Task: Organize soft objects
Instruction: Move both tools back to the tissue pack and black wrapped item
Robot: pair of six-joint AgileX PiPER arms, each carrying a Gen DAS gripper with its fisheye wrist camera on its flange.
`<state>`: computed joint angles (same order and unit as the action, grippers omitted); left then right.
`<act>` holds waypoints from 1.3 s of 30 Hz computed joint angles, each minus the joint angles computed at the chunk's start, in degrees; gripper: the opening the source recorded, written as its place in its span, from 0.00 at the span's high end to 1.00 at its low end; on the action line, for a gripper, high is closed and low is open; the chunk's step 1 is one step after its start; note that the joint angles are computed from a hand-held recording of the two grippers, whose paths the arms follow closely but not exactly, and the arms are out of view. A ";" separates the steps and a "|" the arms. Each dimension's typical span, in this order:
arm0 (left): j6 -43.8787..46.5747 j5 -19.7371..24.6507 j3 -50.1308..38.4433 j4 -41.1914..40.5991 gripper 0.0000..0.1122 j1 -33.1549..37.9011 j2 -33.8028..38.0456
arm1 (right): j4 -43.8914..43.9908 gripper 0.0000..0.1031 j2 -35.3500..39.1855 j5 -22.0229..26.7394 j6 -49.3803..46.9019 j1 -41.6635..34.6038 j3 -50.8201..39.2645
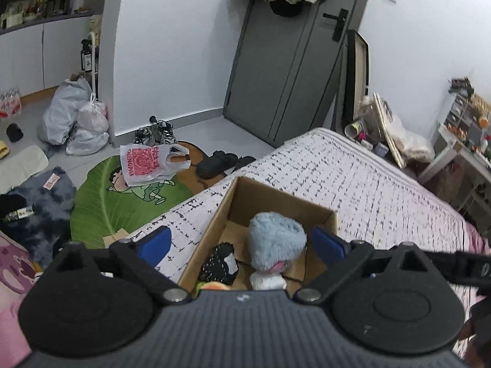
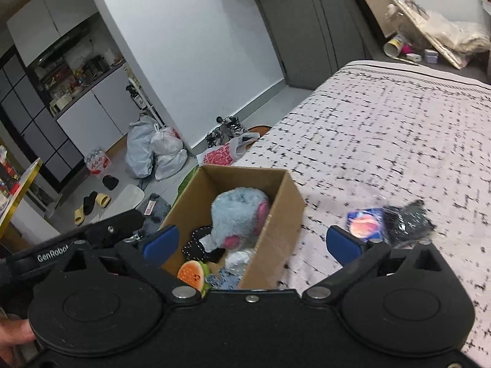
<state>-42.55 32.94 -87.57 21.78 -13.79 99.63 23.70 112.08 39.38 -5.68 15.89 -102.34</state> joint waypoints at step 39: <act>6.85 7.78 -18.07 -4.21 0.13 -12.49 12.66 | 10.15 0.09 -5.48 -2.51 -10.85 -16.66 13.30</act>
